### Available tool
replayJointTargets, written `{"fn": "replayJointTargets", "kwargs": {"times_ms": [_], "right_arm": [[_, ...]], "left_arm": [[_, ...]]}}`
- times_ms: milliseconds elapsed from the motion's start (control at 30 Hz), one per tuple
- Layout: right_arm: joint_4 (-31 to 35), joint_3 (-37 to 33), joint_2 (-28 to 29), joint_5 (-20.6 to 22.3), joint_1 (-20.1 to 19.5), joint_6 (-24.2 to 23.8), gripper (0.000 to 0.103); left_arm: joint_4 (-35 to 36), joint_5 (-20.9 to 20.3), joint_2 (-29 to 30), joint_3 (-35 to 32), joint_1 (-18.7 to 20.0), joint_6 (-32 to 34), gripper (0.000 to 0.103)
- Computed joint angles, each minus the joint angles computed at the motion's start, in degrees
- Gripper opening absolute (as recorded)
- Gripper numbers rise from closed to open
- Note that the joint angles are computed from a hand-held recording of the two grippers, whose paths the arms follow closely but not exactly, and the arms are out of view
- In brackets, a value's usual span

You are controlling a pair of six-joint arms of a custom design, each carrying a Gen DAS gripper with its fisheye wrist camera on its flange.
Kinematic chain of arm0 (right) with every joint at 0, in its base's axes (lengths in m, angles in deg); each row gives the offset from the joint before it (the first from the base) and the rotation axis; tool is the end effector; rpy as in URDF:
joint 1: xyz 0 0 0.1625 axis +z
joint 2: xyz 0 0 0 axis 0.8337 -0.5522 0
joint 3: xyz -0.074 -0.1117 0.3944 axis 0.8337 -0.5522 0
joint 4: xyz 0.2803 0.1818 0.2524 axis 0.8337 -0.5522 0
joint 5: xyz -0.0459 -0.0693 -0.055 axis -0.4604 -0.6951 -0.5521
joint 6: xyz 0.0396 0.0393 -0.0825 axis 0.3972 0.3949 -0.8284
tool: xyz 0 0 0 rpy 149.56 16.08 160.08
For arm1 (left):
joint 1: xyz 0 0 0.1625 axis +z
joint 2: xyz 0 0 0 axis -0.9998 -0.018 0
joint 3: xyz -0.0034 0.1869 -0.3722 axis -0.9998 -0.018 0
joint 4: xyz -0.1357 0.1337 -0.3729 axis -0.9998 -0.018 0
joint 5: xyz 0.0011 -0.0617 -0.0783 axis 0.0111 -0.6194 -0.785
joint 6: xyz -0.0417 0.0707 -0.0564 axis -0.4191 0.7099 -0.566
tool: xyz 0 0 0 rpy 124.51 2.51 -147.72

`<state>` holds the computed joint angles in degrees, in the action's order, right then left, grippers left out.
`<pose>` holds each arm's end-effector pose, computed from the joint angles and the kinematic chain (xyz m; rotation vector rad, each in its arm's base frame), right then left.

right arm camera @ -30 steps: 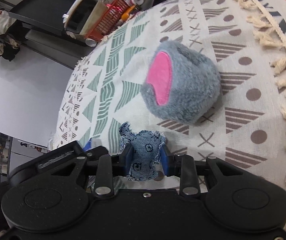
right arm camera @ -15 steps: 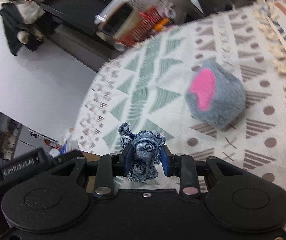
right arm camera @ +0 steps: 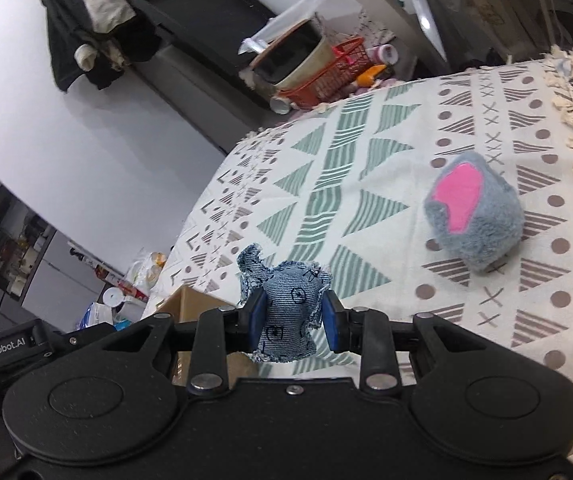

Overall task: Organize soft objects
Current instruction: 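Lift the snack box with left tool while right tool lifts the denim plush, then drop the snack box into the box with left tool while right tool drops the plush in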

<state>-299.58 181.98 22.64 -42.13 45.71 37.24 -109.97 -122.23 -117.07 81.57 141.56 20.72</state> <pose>0.1935 -0.5389 0.1667 -0.5593 -2.3544 1.5605 -0.2713 -0.6655 0.2243 0.7206 2.5094 -0.6280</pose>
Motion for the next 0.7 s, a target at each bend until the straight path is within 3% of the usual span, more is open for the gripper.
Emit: {"fn": "replayJointTargets", "kwargs": {"times_ms": [300,700], "right_arm": [[1.9,-2.0,2.0,0.7,1.8,-1.7,0.030],[4.5,-4.9,4.2,0.4,3.2,-4.9,0.030]], "left_arm": [[0.7,2.2,-2.1,0.4,2.2,-0.6,0.072],[4.2,1.6,-2.0,0.0,6.0,-3.3,0.072]]}}
